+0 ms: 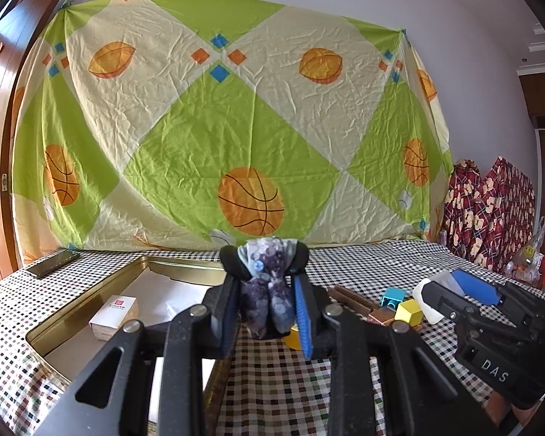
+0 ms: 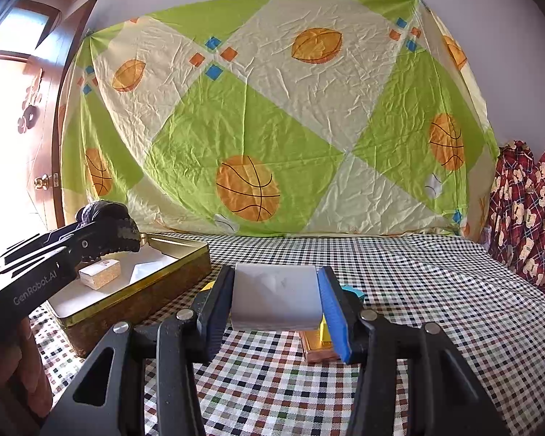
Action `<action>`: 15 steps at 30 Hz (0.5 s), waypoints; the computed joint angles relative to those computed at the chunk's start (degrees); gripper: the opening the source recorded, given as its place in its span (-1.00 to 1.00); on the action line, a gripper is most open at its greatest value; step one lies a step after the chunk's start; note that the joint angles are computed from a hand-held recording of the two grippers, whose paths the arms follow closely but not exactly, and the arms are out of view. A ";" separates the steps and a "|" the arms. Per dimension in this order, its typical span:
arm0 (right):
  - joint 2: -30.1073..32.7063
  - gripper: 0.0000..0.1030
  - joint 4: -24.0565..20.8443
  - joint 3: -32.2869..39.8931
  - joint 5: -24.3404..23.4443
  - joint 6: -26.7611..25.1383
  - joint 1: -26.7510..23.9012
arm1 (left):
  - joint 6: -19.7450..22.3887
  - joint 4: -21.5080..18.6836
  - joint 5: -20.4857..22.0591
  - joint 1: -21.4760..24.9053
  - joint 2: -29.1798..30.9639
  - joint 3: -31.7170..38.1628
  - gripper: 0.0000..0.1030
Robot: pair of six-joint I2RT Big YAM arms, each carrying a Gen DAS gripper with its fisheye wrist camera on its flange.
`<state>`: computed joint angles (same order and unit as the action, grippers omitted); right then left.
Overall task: Organize rigid objects
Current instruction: 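Lift the plush with the left tool while the right tool carries the white block toward the tin, then lower the grey plush over the tin with the left tool while the right tool lowers the white block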
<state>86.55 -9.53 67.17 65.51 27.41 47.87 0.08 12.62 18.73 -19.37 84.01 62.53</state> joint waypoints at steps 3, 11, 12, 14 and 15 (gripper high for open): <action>0.53 -0.03 0.00 0.69 -0.96 -0.19 -0.06 | -0.15 -0.10 0.18 0.31 -0.10 -0.07 -0.50; 2.71 -0.03 0.35 3.08 -2.58 -2.24 0.06 | -0.90 -0.31 0.58 1.80 -0.07 -0.03 -0.50; 2.89 -0.03 0.30 3.33 -2.85 -2.35 0.02 | -1.15 -0.38 0.79 2.07 -0.05 0.01 -0.50; 3.33 -0.03 0.30 3.81 -3.18 -2.61 0.03 | -1.31 -0.31 0.84 2.47 -0.03 0.02 -0.50; 3.53 -0.03 0.34 3.99 -3.29 -2.74 0.08 | -1.49 -0.28 0.98 2.70 -0.04 0.00 -0.50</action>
